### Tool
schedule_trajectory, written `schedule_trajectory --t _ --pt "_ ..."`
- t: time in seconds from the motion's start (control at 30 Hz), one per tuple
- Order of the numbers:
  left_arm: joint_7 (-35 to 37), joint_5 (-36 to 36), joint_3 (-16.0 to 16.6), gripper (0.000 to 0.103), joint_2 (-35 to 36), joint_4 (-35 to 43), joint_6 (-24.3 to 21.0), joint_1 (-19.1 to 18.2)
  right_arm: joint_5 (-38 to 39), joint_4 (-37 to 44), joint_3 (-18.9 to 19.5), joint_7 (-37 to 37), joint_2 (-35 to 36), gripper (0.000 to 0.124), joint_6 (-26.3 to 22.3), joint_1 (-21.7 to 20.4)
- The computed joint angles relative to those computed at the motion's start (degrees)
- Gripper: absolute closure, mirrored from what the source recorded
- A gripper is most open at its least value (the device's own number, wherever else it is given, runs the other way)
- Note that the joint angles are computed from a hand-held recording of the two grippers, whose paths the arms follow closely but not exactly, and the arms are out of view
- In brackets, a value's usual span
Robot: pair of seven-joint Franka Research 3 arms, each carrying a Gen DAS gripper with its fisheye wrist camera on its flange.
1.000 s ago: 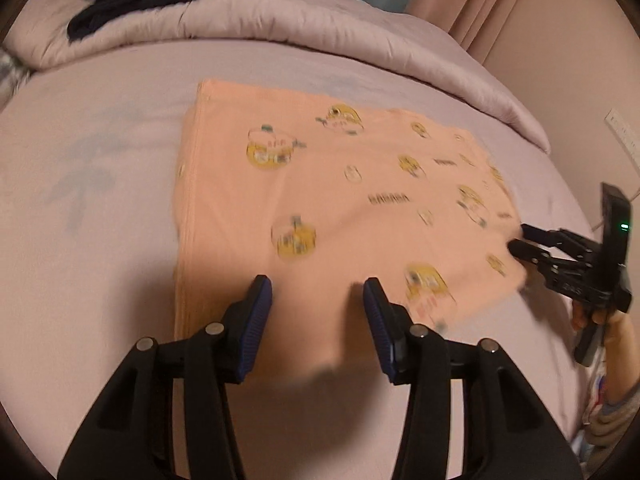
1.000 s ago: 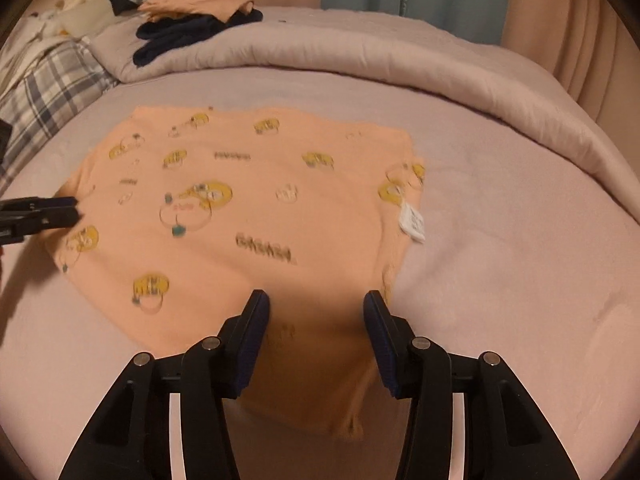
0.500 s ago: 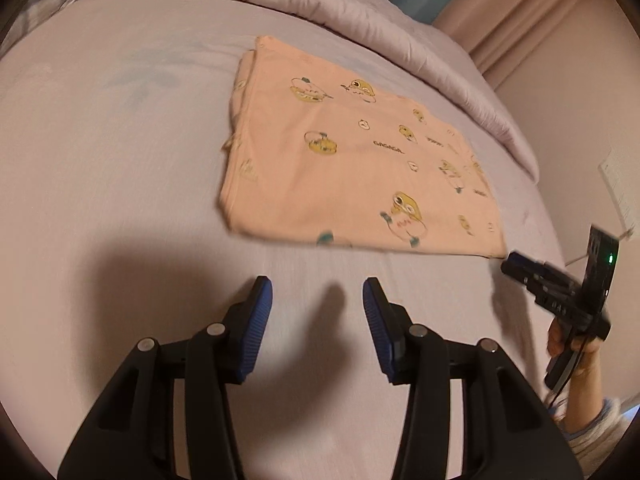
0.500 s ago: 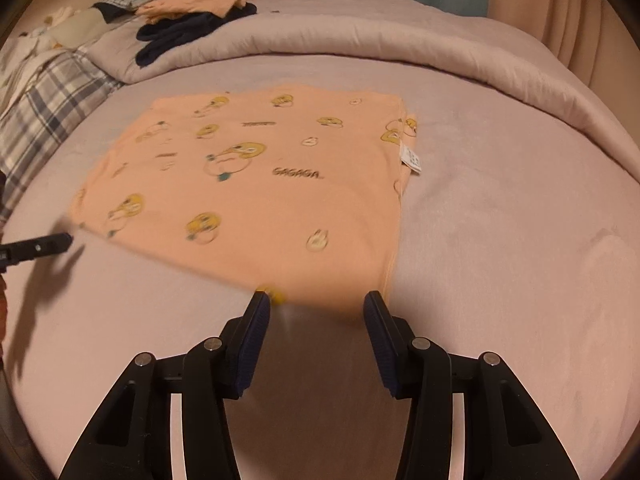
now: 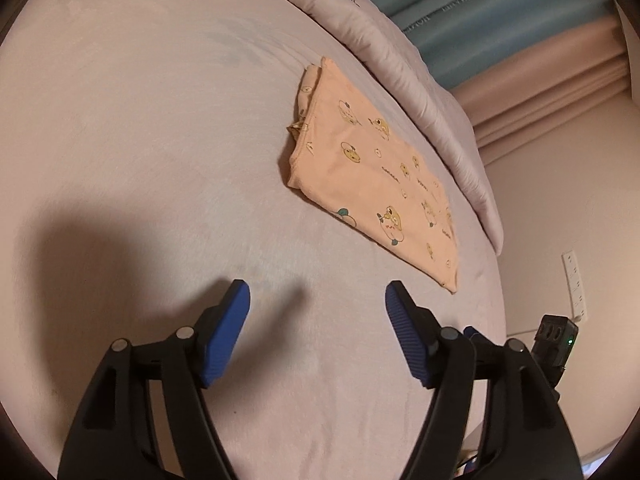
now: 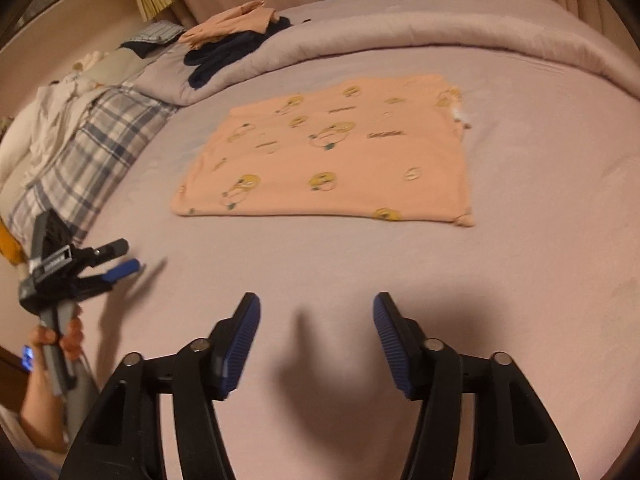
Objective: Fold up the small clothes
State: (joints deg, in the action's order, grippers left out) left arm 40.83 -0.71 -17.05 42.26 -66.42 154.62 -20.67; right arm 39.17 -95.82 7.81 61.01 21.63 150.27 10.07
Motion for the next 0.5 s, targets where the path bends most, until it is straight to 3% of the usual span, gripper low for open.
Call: schedule_trajectory --t 0.27,0.5 --pt "4.2 -7.1 -6.8 0.033 -0.6 -5.5 6.7 5.4 2.0 2.2 1.2 -2.0 0.8 0.061 -2.9 0.4" --pt "8.4 -10.2 -9.0 0.033 3.9 0.3 5.5 6.2 3.0 2.6 0.9 -2.4 1.3 0.061 -3.4 0.3"
